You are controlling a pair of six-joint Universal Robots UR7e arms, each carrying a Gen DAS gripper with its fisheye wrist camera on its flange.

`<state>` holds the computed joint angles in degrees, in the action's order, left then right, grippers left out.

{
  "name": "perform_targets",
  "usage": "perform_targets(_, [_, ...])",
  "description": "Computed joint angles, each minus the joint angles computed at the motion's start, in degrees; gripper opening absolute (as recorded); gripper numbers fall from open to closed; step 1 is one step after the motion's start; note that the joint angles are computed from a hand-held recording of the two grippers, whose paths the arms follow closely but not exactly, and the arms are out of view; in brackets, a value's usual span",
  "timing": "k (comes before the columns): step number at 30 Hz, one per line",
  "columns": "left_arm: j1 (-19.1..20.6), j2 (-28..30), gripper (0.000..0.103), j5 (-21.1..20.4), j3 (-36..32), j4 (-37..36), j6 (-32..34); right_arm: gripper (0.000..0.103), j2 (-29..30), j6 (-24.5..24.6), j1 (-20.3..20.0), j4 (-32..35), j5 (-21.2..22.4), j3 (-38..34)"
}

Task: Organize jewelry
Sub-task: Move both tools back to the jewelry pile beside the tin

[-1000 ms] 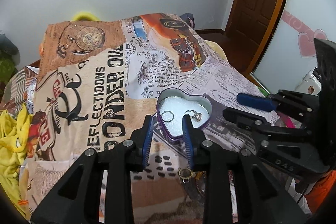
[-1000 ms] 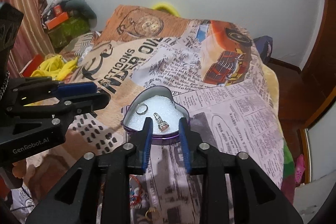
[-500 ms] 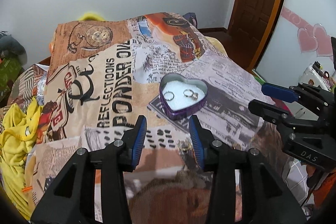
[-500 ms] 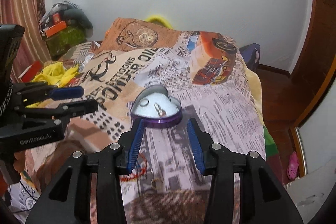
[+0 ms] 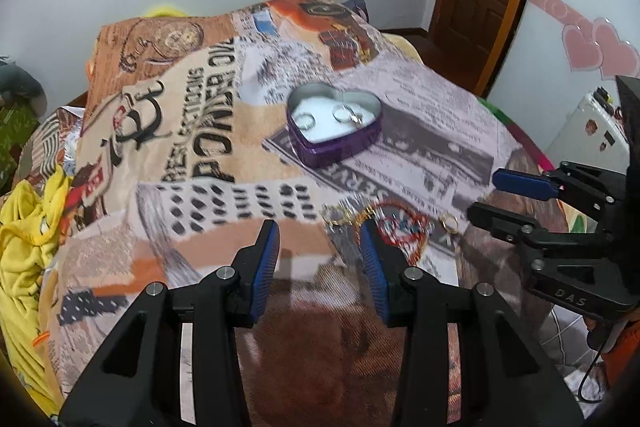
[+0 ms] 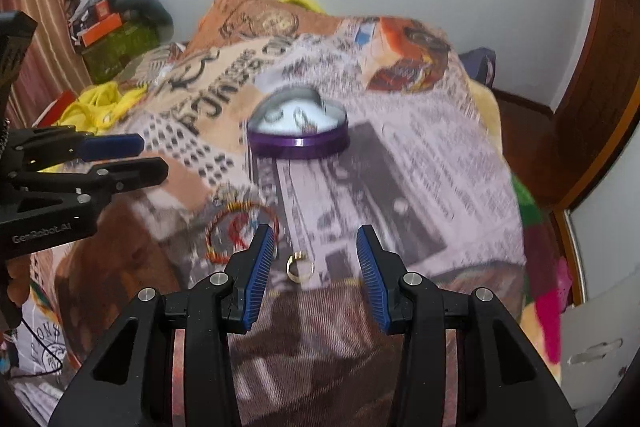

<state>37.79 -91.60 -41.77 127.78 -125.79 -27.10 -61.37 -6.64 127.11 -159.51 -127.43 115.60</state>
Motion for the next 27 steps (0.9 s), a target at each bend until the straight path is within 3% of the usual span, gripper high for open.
perform_targets(10, [1.35, 2.35, 0.039, -3.76, 1.62, -3.79, 1.75, 0.039, 0.05, 0.17, -1.43, -0.42, 1.38, 2.44])
perform_targets(12, [1.98, 3.26, 0.029, -4.68, 1.39, -4.37, 2.64, 0.039, 0.19, -0.11, -1.52, -0.82, 1.83, 2.62])
perform_targets(19, [4.76, 5.65, 0.011, -7.2, 0.4, -6.92, 3.16, 0.039, 0.84, -2.5, -2.36, -3.54, 3.51, 3.3])
perform_targets(27, [7.31, 7.66, 0.008, -9.47, -0.64, -10.51, 3.35, 0.02, 1.93, -4.85, -2.91, -6.67, 4.78, 3.54])
